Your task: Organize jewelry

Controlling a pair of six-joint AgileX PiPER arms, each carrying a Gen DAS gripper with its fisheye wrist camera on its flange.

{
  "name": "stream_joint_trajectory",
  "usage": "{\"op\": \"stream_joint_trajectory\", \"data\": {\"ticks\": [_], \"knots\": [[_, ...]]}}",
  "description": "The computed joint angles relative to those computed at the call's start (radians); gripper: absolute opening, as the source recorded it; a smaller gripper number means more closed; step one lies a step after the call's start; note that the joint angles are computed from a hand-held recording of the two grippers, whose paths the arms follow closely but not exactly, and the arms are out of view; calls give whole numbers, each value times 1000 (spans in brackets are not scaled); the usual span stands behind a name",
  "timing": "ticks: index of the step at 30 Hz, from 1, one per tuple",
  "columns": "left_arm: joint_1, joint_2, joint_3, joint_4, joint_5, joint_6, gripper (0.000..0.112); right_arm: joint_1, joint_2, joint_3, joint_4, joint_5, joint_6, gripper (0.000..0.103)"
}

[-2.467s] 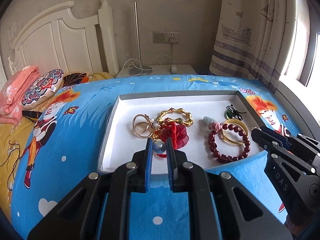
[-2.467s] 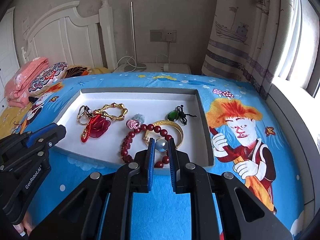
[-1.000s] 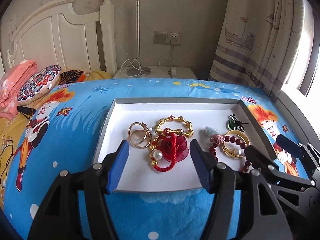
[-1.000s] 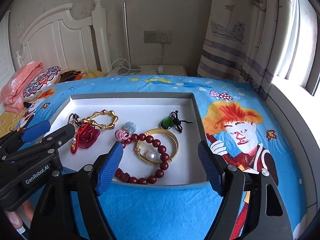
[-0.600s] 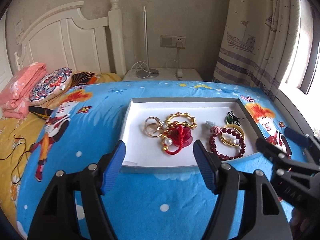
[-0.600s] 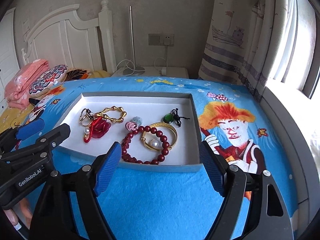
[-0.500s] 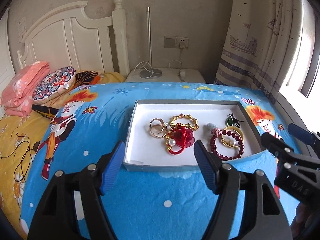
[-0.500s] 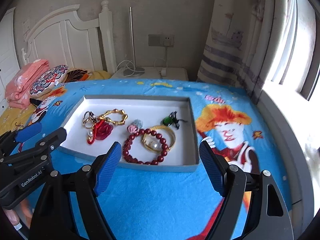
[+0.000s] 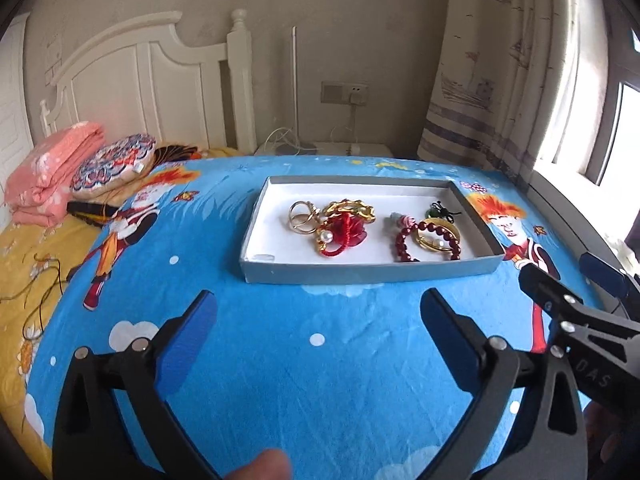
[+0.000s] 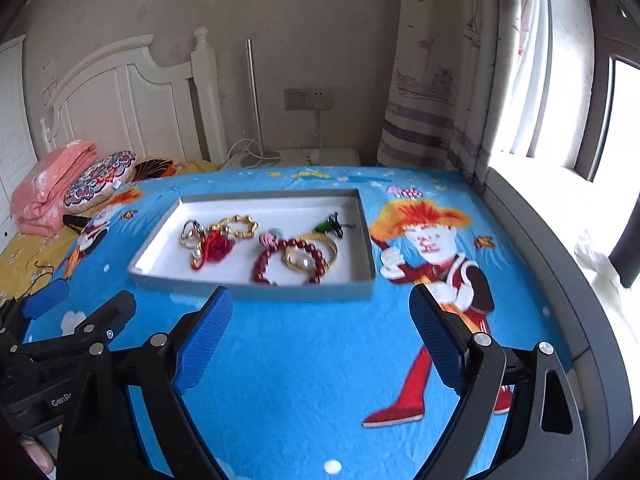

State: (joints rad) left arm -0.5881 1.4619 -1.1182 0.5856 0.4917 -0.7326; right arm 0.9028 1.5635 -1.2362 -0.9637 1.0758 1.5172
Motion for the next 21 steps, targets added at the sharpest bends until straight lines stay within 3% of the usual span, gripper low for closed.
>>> {"op": "stream_joint_trajectory", "data": {"ticks": [4,7,9,11,14,21], "knots": [[35,67,-80,-89,-1,113,98,8,-4,58,-50,6,63,84],[93,154,-204,-251,36,277,98,-69,-12,80,-30,-82,35,84],[117,216,-303,-317,102,341,98,-129,0,61,9,-111,-26,84],[112,265,-383,-280,162,314,98,-200,23,12,100,-153,-146,84],[75,330,-478,-148,253,226,98,-254,56,-62,169,-152,-245,84],[99,393,-533,-212,252,291,98,-291,114,-138,187,-182,-294,84]]}}
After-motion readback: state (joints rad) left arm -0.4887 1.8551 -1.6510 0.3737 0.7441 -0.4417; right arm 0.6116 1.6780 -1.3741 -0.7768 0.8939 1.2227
